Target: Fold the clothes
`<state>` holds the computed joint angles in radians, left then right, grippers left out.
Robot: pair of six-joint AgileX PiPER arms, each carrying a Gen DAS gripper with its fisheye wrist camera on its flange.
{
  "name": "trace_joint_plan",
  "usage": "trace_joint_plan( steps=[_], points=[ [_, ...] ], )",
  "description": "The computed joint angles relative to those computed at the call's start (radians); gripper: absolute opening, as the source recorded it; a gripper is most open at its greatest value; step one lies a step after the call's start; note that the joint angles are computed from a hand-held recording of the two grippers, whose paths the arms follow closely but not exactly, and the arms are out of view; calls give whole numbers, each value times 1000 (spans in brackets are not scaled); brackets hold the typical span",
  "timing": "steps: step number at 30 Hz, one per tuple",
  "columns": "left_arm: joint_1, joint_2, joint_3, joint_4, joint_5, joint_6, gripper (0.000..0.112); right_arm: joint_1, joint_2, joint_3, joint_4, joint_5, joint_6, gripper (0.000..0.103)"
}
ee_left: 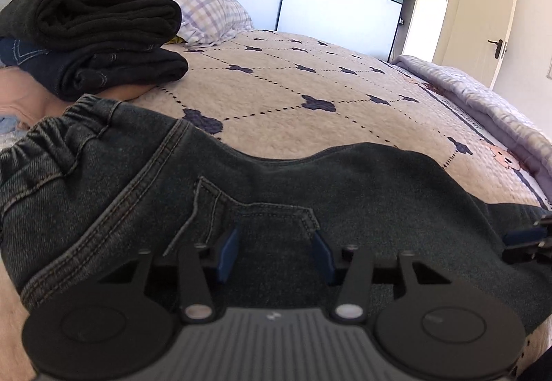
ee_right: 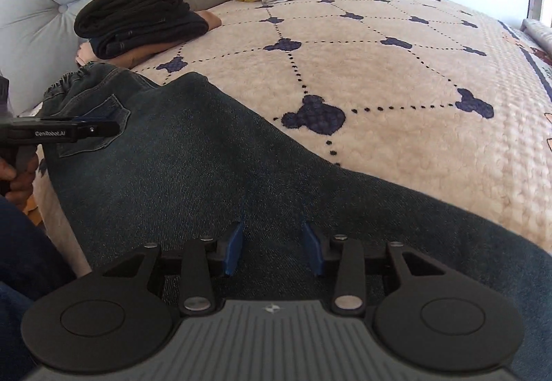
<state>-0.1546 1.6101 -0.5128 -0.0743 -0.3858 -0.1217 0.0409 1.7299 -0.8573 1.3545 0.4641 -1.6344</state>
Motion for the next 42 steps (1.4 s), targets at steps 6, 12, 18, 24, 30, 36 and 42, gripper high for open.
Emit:
trace_joint_plan(
  steps=[6,12,18,24,30,36,42],
  points=[
    [-24,10,5,-88,-27,73,50,-47,119,-208,135,230,42,45],
    [-11,7,1,-39,-15,44,50,67,385,-648,-178,182,534,45],
    [19,7,6,74,-22,-41,50,154,433,-726,-386,184,525,40],
    [20,18,14,74,-50,-34,50,195,267,-494,-200,100,158,39],
    [6,22,18,35,-63,-7,51,257,203,-406,-149,2,-23,36],
    [-21,30,9,-48,-65,58,52,255,296,-548,-259,27,161,36],
    [-16,30,10,-31,-66,49,52,240,487,-824,-509,144,520,37]
  ],
)
